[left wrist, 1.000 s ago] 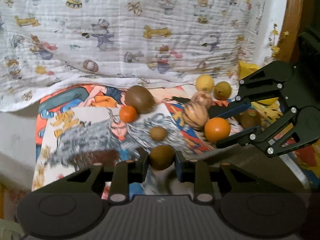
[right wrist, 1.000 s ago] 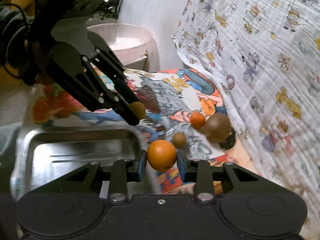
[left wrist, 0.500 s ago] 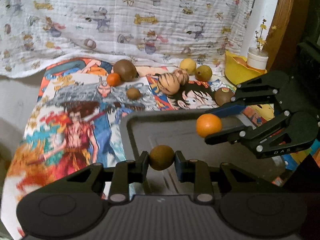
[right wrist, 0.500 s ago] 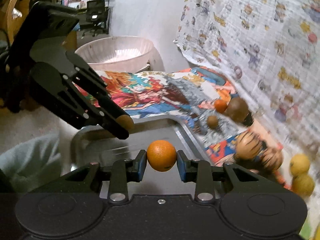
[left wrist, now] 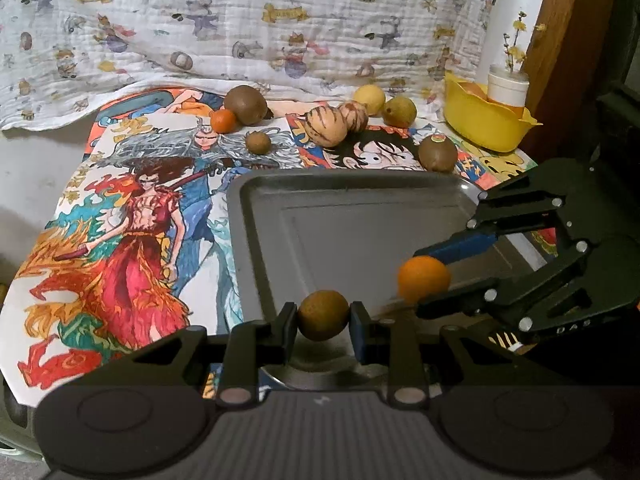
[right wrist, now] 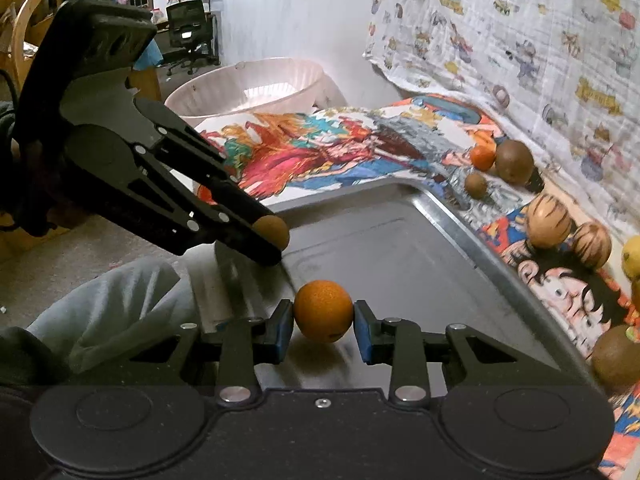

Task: Organize fruits
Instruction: 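Carry both fruits over the metal tray and open both tools to release them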

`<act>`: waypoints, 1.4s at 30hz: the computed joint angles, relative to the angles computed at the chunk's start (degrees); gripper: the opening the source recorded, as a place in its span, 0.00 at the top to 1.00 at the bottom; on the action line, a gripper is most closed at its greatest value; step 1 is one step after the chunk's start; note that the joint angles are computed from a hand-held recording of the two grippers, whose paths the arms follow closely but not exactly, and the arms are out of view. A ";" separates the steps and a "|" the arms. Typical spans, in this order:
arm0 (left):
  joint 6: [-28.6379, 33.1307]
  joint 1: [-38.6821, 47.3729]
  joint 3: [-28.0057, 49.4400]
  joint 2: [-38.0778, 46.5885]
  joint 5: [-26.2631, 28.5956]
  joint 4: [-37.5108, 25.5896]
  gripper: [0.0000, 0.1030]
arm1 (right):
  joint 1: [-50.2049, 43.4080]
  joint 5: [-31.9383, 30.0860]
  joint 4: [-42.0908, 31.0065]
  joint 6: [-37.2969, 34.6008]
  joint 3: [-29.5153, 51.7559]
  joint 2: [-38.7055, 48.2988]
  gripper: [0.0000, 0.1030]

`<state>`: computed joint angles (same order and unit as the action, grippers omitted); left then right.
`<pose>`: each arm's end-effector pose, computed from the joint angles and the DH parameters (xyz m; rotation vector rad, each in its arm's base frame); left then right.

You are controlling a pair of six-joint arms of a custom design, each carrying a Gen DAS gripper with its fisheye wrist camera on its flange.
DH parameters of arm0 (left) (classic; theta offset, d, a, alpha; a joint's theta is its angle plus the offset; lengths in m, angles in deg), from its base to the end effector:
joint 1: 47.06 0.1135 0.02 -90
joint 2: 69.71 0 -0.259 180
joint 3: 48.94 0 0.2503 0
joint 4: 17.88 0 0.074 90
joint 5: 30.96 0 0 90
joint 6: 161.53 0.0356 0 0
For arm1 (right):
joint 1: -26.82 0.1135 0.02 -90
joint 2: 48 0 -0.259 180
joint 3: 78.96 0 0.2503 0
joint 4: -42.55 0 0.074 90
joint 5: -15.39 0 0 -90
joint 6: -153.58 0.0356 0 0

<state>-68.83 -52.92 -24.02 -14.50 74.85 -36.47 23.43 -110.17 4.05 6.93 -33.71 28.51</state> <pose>0.1577 -0.0259 0.1184 0.3049 2.3929 -0.3593 0.2100 0.0083 0.1389 -1.2456 2.1657 0.4698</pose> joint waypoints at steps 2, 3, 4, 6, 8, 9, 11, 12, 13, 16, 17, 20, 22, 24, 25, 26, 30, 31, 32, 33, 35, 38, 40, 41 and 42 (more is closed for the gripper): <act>-0.12 -0.48 -0.17 -0.62 -0.42 -0.47 0.70 | 0.14 0.23 0.20 0.05 -0.40 0.19 0.66; -0.19 -0.73 -0.25 -0.90 -0.69 -0.67 0.70 | 0.29 0.34 0.41 0.33 -0.69 0.12 0.66; -0.41 -1.01 -0.30 -1.00 -1.00 -0.74 0.70 | 0.28 0.36 0.50 0.40 -0.70 0.35 0.66; -0.83 -1.66 -0.22 -0.71 -1.86 -0.82 0.70 | 0.39 0.52 1.07 0.94 -0.77 0.83 0.66; -1.05 -2.24 -0.23 -0.21 -2.88 -0.71 0.70 | 0.35 0.36 1.10 1.18 -0.48 1.37 0.66; -1.01 -2.25 -0.18 0.14 -3.01 -0.59 0.70 | 0.42 0.36 1.04 1.32 -0.41 1.40 0.66; -1.52 -2.66 -0.23 0.57 -3.41 -0.46 0.70 | 0.24 0.28 0.93 0.91 -0.21 1.64 0.66; -1.59 -2.83 -0.36 0.54 -3.59 -0.27 0.70 | 0.19 0.21 0.98 0.88 -0.23 1.63 0.66; -1.44 -2.76 -0.29 0.68 -3.57 -0.30 0.70 | 0.18 0.14 0.92 0.97 -0.17 1.61 0.66; -1.35 -3.19 -0.35 1.02 -4.10 0.02 0.70 | 0.37 0.23 0.92 1.38 -0.19 1.67 0.65; -1.33 -3.25 -0.24 0.94 -4.21 -0.27 0.69 | 0.30 0.27 1.01 1.23 -0.37 1.60 0.65; -1.42 -3.88 0.03 0.78 -4.64 -0.77 0.62 | -0.05 0.31 1.12 0.41 -0.19 2.22 0.64; -1.74 -5.01 0.00 0.10 -5.33 -1.05 0.55 | -0.40 0.15 1.20 -0.15 -0.26 2.31 0.64; -1.74 -5.86 -0.05 -0.89 -6.07 -1.70 0.50 | -0.92 0.05 0.95 -0.76 -0.15 2.29 0.61; -1.67 -6.17 -0.05 -1.30 -6.40 -1.99 0.49 | -1.19 -0.01 0.70 -1.03 -0.03 2.25 0.60; -1.64 -6.38 -0.04 -1.91 -6.63 -2.47 0.47 | -1.64 -0.13 0.25 -1.45 0.20 2.18 0.58; -1.01 -5.51 0.14 -5.18 -6.37 -4.99 0.38 | -4.46 -0.96 -2.45 -4.30 1.13 1.58 0.48; -0.87 -5.28 0.15 -6.16 -6.57 -5.58 0.37 | -5.34 -1.18 -3.16 -5.08 1.39 1.41 0.46; -0.77 -5.05 0.10 -7.36 -6.77 -6.21 0.34 | -6.14 -1.45 -3.79 -5.91 1.55 1.32 0.43; -0.23 -4.29 0.13 -8.32 -6.31 -7.01 0.32 | -7.12 -1.81 -4.80 -6.91 1.98 1.31 0.39; 0.15 -3.26 0.36 -9.74 -5.53 -8.29 0.26 | -8.79 -2.47 -6.26 -8.60 2.37 1.08 0.31; 0.09 -3.00 0.51 -11.61 -5.64 -9.24 0.12 | -12.00 -3.69 -8.59 -11.60 2.81 0.40 0.18; 0.02 -3.10 0.55 -12.13 -6.02 -9.08 0.04 | -14.26 -4.52 -10.07 -13.24 3.20 0.11 0.12; -0.18 -3.27 0.67 -12.16 -6.38 -8.89 0.02 | -15.40 -4.91 -10.81 -14.10 3.43 0.11 0.08; -0.30 -3.31 0.88 -11.91 -6.43 -8.61 0.01 | -16.80 -5.37 -11.63 -15.05 3.76 0.12 0.04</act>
